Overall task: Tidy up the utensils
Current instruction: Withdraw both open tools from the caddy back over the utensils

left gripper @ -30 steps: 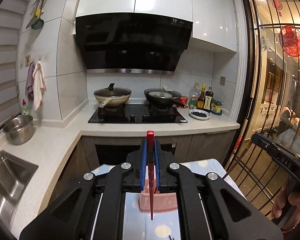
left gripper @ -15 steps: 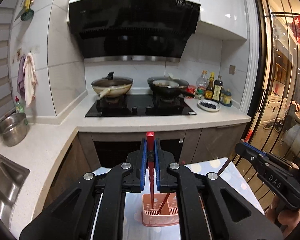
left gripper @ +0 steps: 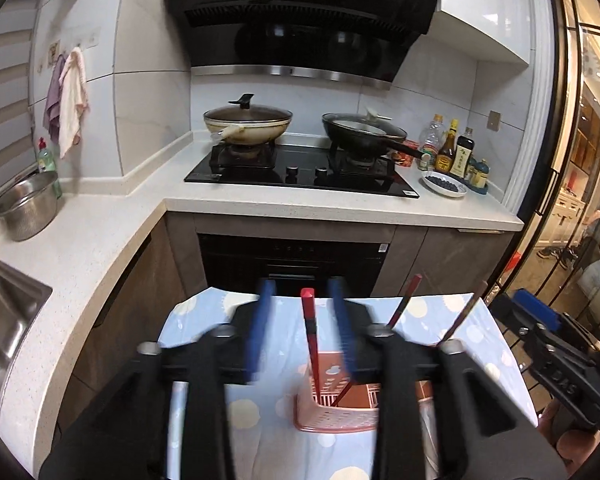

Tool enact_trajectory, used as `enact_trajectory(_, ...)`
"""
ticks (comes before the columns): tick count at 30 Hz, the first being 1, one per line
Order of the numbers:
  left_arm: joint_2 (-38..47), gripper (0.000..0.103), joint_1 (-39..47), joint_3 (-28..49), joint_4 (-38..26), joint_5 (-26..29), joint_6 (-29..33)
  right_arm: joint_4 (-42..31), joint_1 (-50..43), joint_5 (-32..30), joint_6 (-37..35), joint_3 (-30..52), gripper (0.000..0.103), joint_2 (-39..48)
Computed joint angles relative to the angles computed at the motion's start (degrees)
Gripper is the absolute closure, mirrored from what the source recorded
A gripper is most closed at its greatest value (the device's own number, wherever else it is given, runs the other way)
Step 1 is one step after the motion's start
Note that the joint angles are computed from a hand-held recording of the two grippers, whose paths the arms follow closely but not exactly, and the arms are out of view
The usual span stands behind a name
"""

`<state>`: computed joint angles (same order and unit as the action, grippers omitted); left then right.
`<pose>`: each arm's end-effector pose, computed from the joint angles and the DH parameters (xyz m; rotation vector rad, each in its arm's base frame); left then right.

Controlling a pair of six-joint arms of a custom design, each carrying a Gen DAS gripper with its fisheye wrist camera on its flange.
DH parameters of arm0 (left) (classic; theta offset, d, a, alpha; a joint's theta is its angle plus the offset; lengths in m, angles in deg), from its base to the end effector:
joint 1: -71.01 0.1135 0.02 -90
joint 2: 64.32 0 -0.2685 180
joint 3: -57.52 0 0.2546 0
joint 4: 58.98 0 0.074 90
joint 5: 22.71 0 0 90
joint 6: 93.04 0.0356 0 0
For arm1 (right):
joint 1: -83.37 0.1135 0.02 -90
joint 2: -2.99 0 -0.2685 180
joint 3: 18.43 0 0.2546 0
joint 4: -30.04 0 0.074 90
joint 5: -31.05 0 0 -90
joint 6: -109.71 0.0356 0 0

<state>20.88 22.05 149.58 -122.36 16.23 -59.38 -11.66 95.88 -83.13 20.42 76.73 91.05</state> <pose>0.2201 -0.2107 0.3311 -0.4368 2.0790 0.1065 0.3397 0.0903 0.3529 -0.4636 2.1235 0.5901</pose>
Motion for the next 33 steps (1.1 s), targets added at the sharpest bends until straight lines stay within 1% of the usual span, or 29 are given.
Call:
enact_trajectory(2,0.0,0.053,-0.8,0.0,-2.1,-1.4,-2.4,-0.3,-0.8,-0.6,-0.2,-0.8,0.047,-1.0)
enact_trajectory(5,-1.3,0.051,-2.0,-1.3,-3.3,-1.9,-4.7,-1.4,-2.2,-1.7,-0.4,-2.1,0.045,-2.7)
enact_trajectory(9,-2.0,0.045,-4.9,-2.1,-6.7,-3.3,-8.8,-3.8,-3.8,-3.0,-1.7,-4.3,0.045,-5.6)
enact_trajectory(14,-1.4,0.045,-9.6,-1.7,-13.3,-4.7,-16.9,-6.4,-5.4,-3.2,-4.6,-9.7,0.045,-11.3)
enact_trajectory(19,0.9,0.045,-16.3,0.0,-23.1,-5.8,-28.6,-10.3,-8.0,-4.1,-8.1,-14.7,0.045,-18.1)
enact_trajectory(21,2.3,0.045,-19.5,0.6,-27.5,-6.0,-34.4,-12.0,-9.2,-4.2,-9.9,-16.8,0.045,-21.2)
enact_trajectory(23,3.0,0.045,-22.4,0.4,-30.1,-5.5,-39.1,-14.4,-10.8,-5.0,-12.1,-18.7,0.045,-24.3)
enact_trajectory(25,5.1,0.045,-25.7,0.7,-33.7,-4.5,-45.2,-17.3,-13.1,-6.6,-14.6,-20.8,0.045,-27.6)
enact_trajectory(27,6.8,0.045,-28.8,0.7,-36.1,-3.2,-49.8,-21.0,-15.8,-8.3,-18.0,-22.9,0.045,-30.6)
enact_trajectory(30,9.5,0.044,-33.7,-0.1,-37.8,-0.6,-56.6,-26.4,-20.0,-9.9,-23.6,-26.4,0.045,-35.9)
enact_trajectory(33,12.4,0.044,-38.0,-1.2,-37.2,2.9,-61.9,-32.8,-25.4,-11.5,-30.9,-30.1,0.045,-41.6)
